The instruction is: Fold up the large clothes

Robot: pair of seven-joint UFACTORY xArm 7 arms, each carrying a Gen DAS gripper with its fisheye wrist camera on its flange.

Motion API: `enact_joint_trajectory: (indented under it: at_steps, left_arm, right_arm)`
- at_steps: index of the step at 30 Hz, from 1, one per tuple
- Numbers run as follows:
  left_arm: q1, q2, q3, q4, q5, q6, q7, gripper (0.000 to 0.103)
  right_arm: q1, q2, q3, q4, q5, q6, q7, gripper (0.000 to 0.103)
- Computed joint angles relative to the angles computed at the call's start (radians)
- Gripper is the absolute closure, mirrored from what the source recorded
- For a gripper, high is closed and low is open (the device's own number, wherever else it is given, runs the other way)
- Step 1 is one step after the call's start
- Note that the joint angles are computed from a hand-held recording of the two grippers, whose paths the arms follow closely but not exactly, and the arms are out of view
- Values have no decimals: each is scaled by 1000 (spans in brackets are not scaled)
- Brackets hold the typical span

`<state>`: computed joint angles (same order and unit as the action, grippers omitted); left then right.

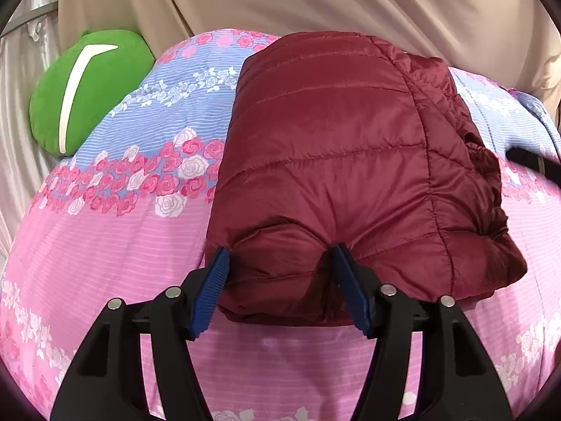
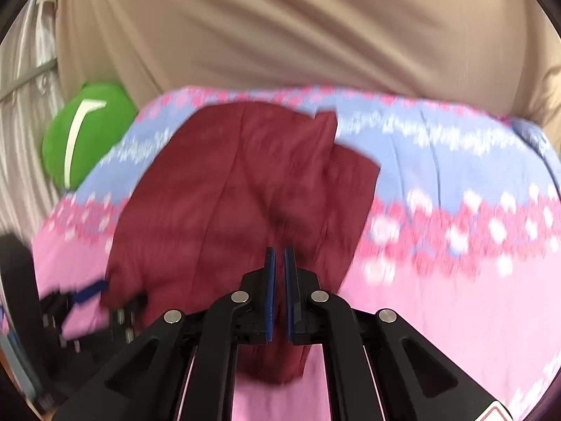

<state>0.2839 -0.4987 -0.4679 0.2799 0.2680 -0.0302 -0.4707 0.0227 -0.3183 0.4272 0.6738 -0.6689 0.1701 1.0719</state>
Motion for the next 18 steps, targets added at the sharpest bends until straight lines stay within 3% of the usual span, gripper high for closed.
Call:
enact_joint_trajectory:
  at_steps: [2,5,7,10,13,15,18]
  left_arm:
    - [17,-4,-21,-2,4,-3,-8,43]
    - [-2,3,1,-4,2,-8,-2,40]
    - [-28,4,23,-8,-4,-14,10,39]
    - [28,-1,-39,-2,1,-7,-11,39]
    - [-6,4,8,-4,-3,-1,2,39]
    - [-49,8,61,-7,-12,2,21,38]
    - [-40,12,52,-6,-15,-3,23,38]
  right_arm:
    - [-4,104,-14,79,0,18,-31,100]
    - [-8,304,-15,211,-96,150,-7,103]
    - [23,370,-70,221,-93,98,-6,103]
    - [39,328,-78,202,31,111,-71,102]
    - [89,192,-121,97,103,29,-110,102]
    - [172,87,-171,3,204,-20,-201,102]
    - [311,19,-246,-90,372,-43,-359,102]
